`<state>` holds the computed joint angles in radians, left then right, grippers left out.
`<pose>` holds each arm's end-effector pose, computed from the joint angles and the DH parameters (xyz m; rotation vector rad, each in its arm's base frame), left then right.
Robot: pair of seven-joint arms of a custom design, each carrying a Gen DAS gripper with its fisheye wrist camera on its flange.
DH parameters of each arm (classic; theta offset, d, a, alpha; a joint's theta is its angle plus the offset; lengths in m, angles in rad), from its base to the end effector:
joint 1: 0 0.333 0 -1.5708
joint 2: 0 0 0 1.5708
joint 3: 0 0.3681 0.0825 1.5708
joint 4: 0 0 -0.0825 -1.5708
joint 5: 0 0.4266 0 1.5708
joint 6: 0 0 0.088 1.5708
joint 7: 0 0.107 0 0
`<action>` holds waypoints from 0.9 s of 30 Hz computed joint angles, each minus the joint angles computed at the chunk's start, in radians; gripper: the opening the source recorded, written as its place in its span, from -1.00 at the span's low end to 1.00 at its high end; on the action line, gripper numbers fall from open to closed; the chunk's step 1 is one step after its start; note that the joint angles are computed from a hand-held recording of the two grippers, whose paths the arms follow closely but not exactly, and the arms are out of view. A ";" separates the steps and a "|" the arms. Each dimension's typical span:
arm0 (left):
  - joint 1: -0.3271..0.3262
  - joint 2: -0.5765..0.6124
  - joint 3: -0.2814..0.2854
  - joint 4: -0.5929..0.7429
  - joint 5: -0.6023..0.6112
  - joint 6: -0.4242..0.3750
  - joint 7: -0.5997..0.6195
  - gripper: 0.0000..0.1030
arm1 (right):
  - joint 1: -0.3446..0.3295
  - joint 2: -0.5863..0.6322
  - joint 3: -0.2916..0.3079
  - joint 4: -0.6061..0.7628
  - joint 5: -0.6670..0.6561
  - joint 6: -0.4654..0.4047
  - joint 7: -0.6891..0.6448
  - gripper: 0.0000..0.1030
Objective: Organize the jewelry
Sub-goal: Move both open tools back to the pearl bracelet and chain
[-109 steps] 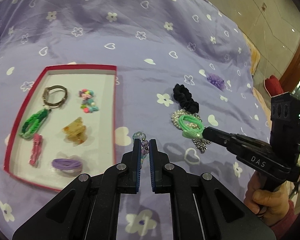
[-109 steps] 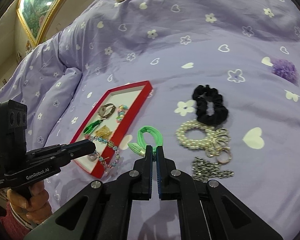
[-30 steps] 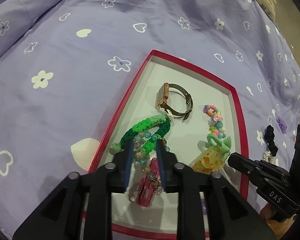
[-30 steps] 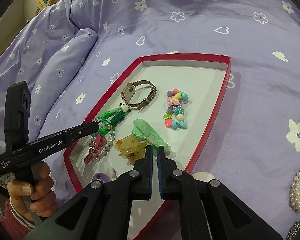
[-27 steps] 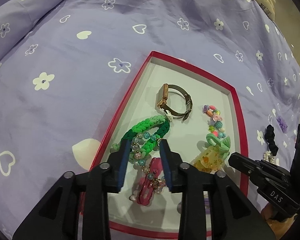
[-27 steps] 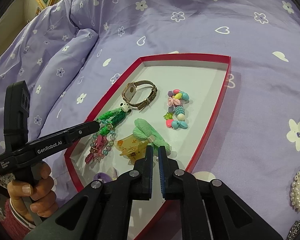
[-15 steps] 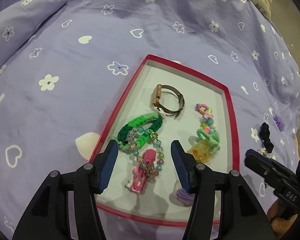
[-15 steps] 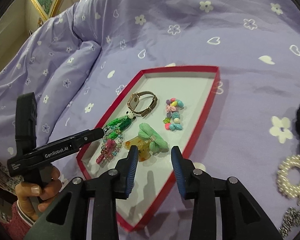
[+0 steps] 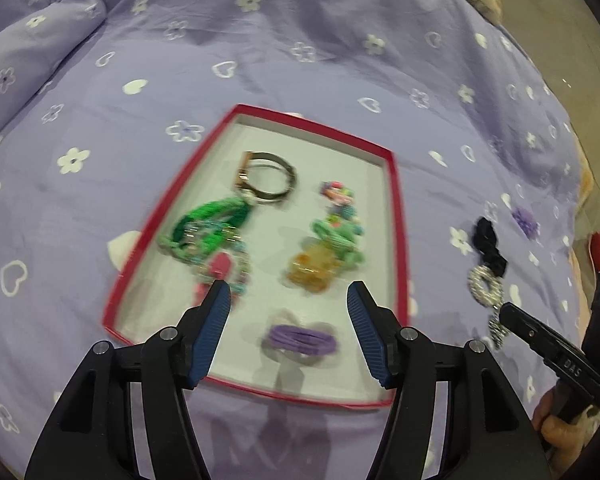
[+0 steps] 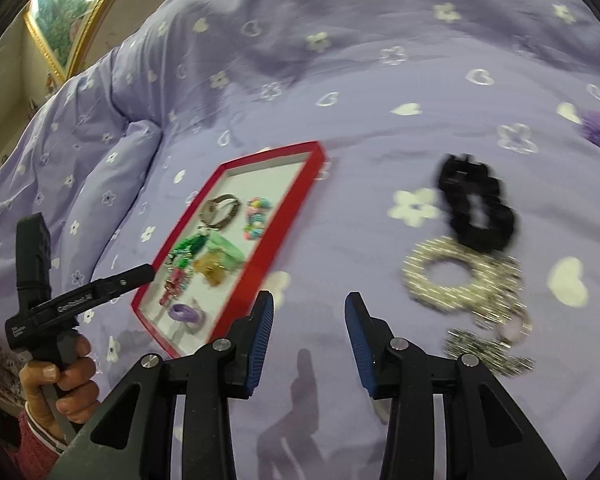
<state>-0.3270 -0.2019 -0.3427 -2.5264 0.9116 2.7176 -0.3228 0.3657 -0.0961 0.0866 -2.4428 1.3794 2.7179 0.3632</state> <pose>0.3643 -0.3263 0.3954 -2.2615 1.4385 -0.7748 0.4736 0.1908 0.3788 -1.9891 1.2388 0.0267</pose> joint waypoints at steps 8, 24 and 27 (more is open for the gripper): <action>-0.045 0.083 -0.020 0.097 0.011 -0.004 0.038 0.25 | -0.049 -0.058 -0.047 -0.064 0.021 0.014 -0.024 -0.22; -0.129 0.248 0.008 0.239 -0.021 0.022 0.163 0.26 | -0.111 0.003 -0.064 -0.057 -0.034 0.070 -0.008 -0.22; -0.137 0.274 0.014 0.254 -0.037 0.036 0.186 0.25 | -0.113 0.016 -0.059 -0.044 -0.047 0.077 -0.013 -0.22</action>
<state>-0.4643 0.0719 -0.3290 -2.2721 0.8742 2.7532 -0.1373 0.2529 -0.0801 0.0279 -2.4871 1.3324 2.7947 0.3501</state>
